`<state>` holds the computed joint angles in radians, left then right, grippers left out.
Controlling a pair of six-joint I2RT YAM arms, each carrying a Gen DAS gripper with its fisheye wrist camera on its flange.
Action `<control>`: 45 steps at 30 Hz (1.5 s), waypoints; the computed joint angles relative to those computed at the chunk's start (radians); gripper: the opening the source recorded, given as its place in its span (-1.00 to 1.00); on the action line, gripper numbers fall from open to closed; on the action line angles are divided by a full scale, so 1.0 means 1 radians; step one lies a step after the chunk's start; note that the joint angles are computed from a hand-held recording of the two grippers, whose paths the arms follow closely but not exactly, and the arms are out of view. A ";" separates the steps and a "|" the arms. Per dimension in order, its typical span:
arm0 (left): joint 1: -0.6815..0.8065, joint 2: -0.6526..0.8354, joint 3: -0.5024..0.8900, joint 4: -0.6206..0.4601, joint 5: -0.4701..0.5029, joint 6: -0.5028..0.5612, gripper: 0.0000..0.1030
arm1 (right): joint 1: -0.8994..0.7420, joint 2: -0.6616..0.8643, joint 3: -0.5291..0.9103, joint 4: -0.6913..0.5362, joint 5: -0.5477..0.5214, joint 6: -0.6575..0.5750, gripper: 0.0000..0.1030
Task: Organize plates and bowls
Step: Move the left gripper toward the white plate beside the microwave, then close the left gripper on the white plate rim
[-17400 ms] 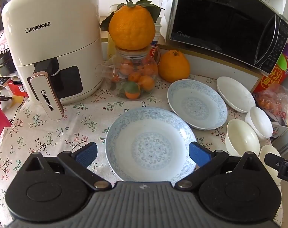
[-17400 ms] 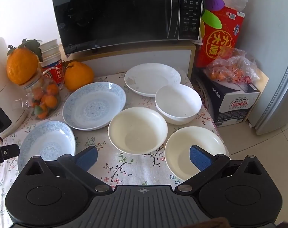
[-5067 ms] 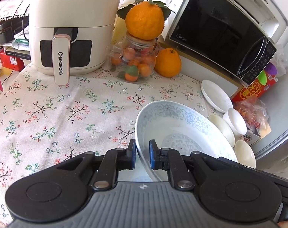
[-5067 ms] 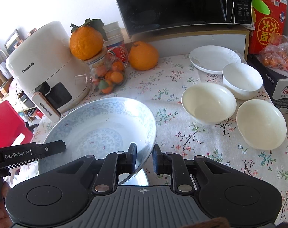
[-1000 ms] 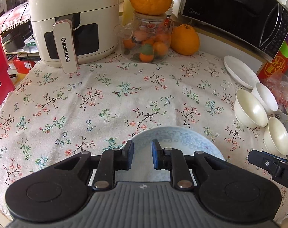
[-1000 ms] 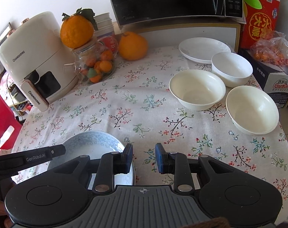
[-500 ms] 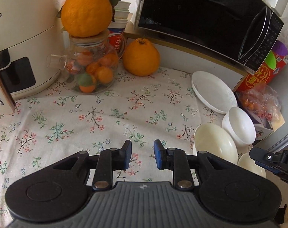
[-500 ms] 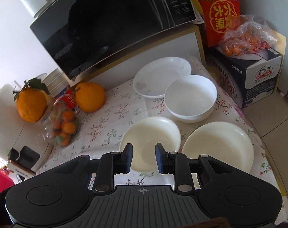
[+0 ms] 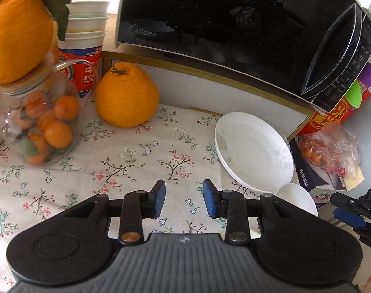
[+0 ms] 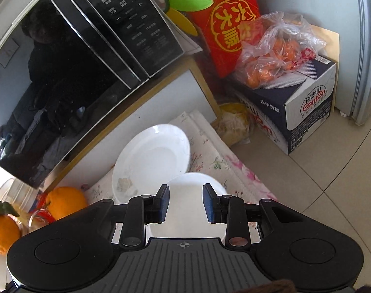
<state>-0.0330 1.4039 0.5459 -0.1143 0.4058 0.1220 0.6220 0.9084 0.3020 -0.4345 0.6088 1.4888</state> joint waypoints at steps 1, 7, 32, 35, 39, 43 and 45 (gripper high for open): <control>-0.019 0.024 0.012 0.014 -0.007 -0.009 -0.39 | -0.033 -0.011 -0.014 0.026 -0.013 -0.028 -0.41; -0.086 0.187 0.108 0.072 0.015 -0.104 -0.12 | -0.310 0.090 -0.073 0.280 -0.202 -0.253 -0.41; -0.204 0.495 0.242 0.232 0.035 -0.262 -0.81 | -0.563 0.701 -0.022 0.866 -0.512 -0.429 -0.75; -0.199 0.488 0.246 0.227 0.037 -0.265 -0.83 | -0.558 0.688 -0.044 0.896 -0.498 -0.430 -0.80; -0.177 0.455 0.247 0.188 0.066 -0.259 -0.82 | -0.561 0.628 -0.070 0.901 -0.499 -0.426 -0.80; -0.168 0.417 0.238 0.182 0.081 -0.263 -0.81 | -0.537 0.535 -0.080 0.847 -0.481 -0.408 -0.80; -0.150 0.399 0.239 0.161 0.100 -0.260 -0.81 | -0.516 0.487 -0.080 0.810 -0.463 -0.400 -0.79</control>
<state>-0.1834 1.8026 0.7850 0.0467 0.5057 -0.1382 0.1064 1.3954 0.2222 0.3755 0.1459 1.0891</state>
